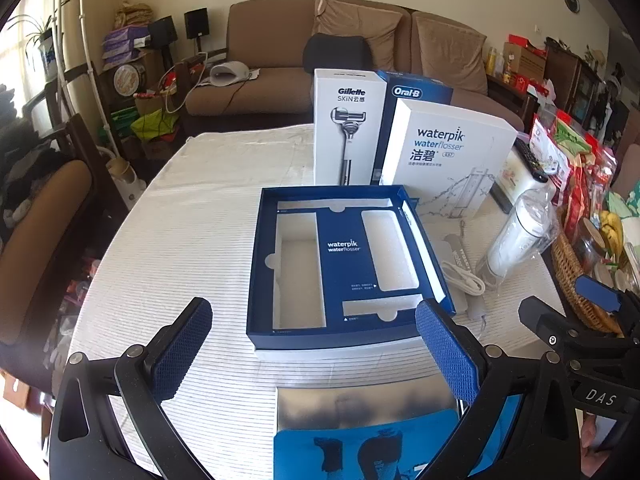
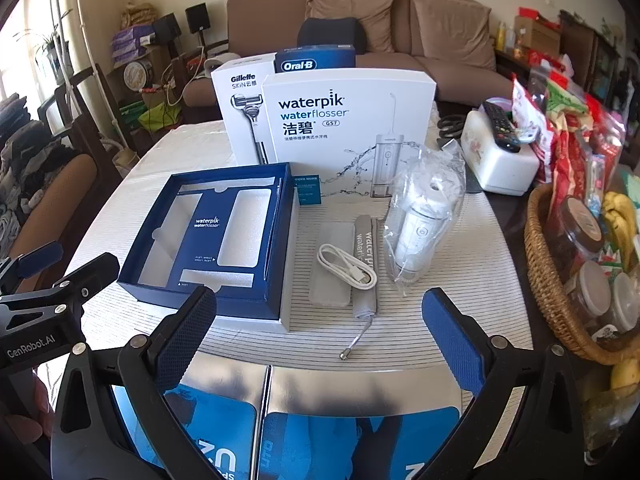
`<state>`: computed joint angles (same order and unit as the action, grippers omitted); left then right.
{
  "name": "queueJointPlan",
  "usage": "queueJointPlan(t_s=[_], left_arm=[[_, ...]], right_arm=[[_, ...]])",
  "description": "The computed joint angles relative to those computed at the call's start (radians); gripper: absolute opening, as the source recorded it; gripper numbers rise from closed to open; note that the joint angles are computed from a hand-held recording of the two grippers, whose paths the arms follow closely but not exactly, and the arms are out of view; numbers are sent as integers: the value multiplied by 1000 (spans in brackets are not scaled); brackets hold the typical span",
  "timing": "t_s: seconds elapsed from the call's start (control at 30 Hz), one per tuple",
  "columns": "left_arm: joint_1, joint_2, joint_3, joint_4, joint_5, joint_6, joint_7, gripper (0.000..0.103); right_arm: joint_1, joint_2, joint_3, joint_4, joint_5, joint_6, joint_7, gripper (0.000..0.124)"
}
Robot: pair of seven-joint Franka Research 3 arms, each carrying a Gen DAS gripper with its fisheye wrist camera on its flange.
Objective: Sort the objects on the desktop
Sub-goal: 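Move both grippers toward the bagged white water flosser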
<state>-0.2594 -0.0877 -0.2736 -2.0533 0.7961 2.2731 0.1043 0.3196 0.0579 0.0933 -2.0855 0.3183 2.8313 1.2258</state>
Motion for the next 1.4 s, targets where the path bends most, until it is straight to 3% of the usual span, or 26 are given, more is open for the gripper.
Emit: queueJointPlan(t_s=[0.5, 0.77, 0.9, 1.07, 1.23, 1.4], left_arm=[[20, 123, 46, 67, 26, 139, 24, 103], [-21, 199, 59, 141, 68, 189, 47, 103], [-49, 279, 68, 226, 91, 220, 88, 103], [-102, 434, 84, 402, 41, 220, 227, 103], [-139, 544, 108, 542, -74, 221, 325, 103], [-155, 577, 132, 574, -152, 219, 341, 103]], right_arm=[[-13, 127, -29, 116, -93, 22, 58, 103], [-120, 147, -2, 144, 79, 10, -163, 103], [-191, 180, 13, 221, 254, -87, -259, 103], [-234, 235, 26, 338, 417, -240, -353, 103], [-188, 309, 4, 433, 352, -259, -324, 103], [-167, 416, -1, 551, 275, -294, -216, 103]])
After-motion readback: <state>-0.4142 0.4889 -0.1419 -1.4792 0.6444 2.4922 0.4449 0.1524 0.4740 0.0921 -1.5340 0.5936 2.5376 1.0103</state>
